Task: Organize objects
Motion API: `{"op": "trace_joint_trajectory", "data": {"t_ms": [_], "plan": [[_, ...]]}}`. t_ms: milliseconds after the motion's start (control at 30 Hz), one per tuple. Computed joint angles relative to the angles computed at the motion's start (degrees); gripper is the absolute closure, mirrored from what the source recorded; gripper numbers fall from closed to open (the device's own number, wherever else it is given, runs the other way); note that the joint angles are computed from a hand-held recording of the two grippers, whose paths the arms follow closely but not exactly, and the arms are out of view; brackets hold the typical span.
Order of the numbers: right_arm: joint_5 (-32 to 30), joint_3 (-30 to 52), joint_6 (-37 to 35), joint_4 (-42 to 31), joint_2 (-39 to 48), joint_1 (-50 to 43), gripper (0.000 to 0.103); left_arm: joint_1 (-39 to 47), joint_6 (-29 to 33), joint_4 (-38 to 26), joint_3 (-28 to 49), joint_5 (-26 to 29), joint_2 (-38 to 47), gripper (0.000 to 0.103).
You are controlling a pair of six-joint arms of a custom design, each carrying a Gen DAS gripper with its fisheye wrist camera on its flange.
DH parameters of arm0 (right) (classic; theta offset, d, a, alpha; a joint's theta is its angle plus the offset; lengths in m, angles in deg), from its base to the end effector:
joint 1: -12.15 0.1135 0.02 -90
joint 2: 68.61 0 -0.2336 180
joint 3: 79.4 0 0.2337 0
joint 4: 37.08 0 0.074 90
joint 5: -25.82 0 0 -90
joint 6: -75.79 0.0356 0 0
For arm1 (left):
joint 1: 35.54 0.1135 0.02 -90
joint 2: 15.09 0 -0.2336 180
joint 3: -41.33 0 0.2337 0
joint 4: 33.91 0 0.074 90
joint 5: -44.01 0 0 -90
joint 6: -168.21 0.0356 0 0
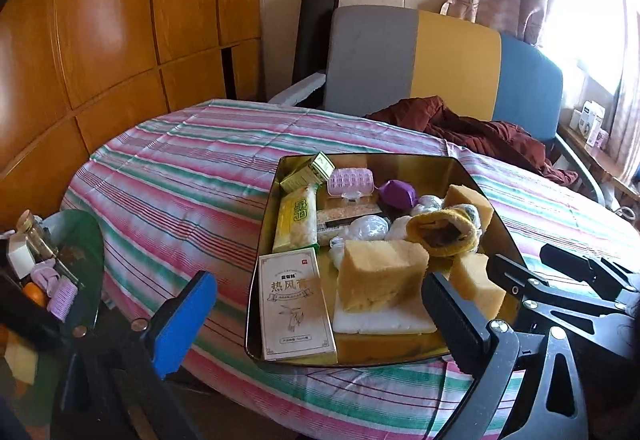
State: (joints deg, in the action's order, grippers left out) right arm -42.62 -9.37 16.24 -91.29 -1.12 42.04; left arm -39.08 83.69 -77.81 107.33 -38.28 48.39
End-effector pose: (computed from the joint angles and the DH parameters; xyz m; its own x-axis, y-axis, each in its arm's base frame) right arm 0.2063 0.1035 0.2556 -0.7210 0.1292 -0.6807 0.1155 0.9911 0.0658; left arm 0.2304 -0.0190 0.2606 -0.6413 0.1345 -0.7554 0.2239 0.9745 -0.0166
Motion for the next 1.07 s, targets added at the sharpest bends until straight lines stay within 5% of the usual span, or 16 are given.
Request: {"op": "trace_joint_trajectory", "data": {"t_ms": [1067], "plan": [[-0.5, 0.2, -1.0, 1.6, 2.1, 0.4, 0.031, 0.9, -0.3, 0.7, -0.5, 1.4, -0.6, 0.000]]}}
